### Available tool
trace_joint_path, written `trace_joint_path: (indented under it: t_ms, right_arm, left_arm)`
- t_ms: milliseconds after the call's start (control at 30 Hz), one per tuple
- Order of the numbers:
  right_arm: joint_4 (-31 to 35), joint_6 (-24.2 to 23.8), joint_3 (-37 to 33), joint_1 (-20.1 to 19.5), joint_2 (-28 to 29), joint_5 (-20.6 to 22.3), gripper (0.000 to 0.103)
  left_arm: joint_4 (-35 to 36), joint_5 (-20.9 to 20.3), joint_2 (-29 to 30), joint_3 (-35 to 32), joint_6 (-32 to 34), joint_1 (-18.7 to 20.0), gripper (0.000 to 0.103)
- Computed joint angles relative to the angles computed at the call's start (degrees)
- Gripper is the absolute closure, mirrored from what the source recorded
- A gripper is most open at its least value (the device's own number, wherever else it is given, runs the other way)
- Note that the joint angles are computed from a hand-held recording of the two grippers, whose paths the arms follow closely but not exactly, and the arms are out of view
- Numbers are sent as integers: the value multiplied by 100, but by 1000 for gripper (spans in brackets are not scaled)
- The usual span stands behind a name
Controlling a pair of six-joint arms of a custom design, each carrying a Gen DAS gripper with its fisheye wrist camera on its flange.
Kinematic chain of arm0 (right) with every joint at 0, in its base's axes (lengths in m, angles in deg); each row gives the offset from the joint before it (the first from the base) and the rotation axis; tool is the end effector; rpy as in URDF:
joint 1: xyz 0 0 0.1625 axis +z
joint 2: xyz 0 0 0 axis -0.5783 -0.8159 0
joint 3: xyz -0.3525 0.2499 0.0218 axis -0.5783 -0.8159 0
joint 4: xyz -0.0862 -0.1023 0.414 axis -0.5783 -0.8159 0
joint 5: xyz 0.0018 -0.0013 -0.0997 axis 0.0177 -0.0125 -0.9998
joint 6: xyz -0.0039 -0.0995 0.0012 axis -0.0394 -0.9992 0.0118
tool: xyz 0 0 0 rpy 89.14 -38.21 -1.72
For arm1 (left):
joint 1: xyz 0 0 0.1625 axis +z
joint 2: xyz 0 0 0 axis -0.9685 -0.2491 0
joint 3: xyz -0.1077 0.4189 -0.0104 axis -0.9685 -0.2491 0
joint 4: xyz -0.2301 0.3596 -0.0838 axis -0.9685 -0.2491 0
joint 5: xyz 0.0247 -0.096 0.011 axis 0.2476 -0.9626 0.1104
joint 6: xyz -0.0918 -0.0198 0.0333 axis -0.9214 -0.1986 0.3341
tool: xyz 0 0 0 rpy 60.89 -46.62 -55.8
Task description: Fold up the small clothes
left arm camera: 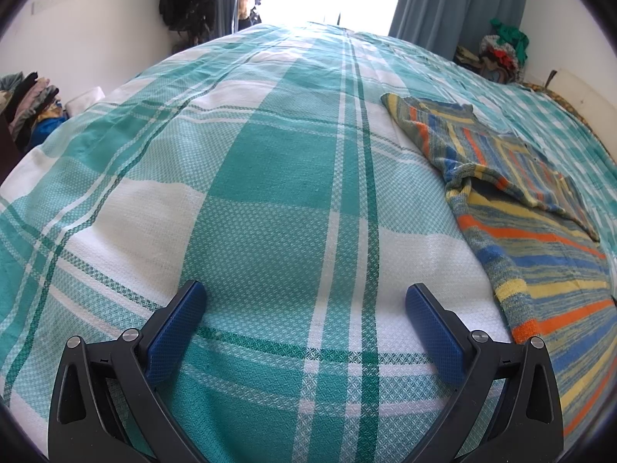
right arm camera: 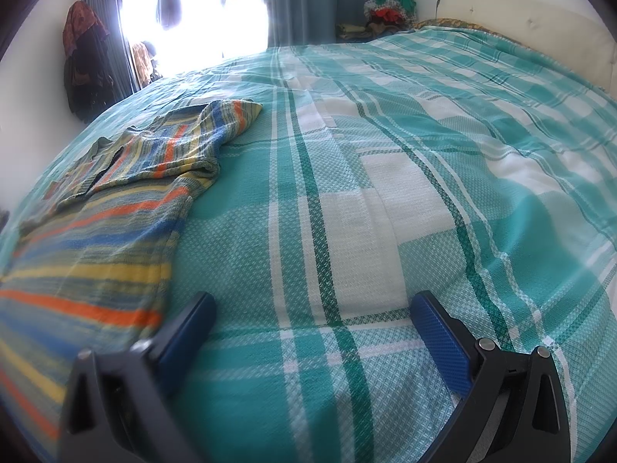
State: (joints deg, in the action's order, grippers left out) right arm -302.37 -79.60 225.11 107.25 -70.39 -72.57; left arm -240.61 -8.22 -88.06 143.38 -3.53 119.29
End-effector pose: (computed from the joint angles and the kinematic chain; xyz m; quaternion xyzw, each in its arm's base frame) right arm -0.0311 -0.4382 0.2277 0.1212 -0.8670 0.3440 0.3395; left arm -0.0536 -0.3574 0.1648 -0.0215 0.8563 -0.3785 0.3508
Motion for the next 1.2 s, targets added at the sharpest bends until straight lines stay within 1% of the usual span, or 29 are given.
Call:
trace_joint_path:
  t_ms: [133, 333, 533, 1200]
  right_arm:
    - [-2, 0, 3, -5, 0, 8, 2]
    - [-22, -6, -9, 1, 24, 1, 2]
    - [-65, -11, -39, 27, 91, -49, 1]
    - [-53, -19, -34, 13, 79, -20, 1]
  left_arm:
    - [86, 1, -10, -16, -45, 2, 1]
    - [-294, -21, 57, 36, 128, 28, 1]
    - [-498, -46, 91, 64, 223, 47, 1]
    - [-665, -46, 136, 81, 292, 55, 1]
